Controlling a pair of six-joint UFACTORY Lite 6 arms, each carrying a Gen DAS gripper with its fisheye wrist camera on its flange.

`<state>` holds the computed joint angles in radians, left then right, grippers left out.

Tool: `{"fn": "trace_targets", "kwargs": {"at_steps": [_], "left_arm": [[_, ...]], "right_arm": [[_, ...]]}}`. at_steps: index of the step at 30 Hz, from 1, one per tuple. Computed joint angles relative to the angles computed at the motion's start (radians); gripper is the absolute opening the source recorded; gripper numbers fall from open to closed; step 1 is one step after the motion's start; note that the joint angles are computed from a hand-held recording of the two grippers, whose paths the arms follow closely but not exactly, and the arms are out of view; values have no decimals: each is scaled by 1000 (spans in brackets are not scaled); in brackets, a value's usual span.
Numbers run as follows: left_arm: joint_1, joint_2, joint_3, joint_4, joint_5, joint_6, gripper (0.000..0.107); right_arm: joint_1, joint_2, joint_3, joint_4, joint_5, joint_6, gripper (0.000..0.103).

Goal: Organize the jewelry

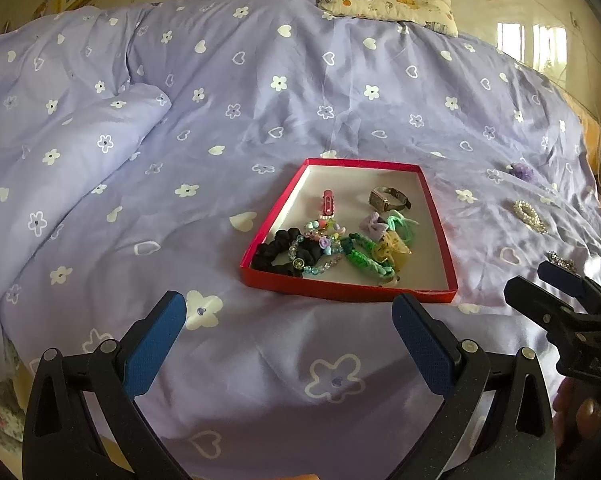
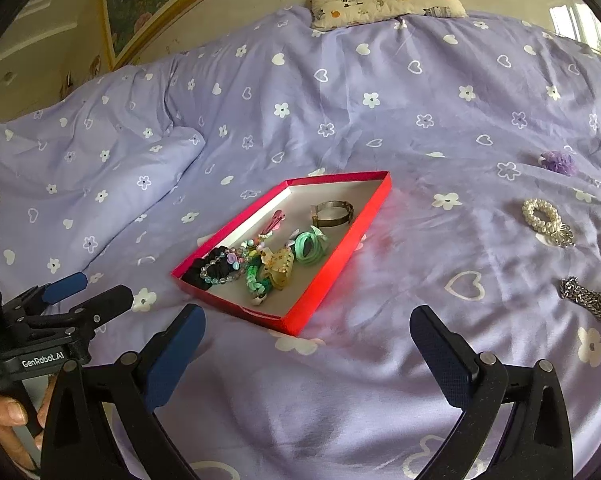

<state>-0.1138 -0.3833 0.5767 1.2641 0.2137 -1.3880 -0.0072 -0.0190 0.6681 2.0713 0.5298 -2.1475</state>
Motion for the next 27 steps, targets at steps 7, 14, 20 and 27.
{"fn": "trace_targets", "kwargs": {"at_steps": [7,14,20,27], "left_arm": [[-3,-10,0,-18,1,16,103],[-28,-18,-1,-10,24,-2,103],[-30,-20,-2,-12,26,1,103],[-33,-19,-1,-22,30,9,103]], "right_arm": [[-11,-21,-13,8,15,-10,103],[-16,-29,-15,5,22,-6,103],[-16,-30,-16,2,24,-6,103],[-12,-41,-19,-10,25,5,103]]}}
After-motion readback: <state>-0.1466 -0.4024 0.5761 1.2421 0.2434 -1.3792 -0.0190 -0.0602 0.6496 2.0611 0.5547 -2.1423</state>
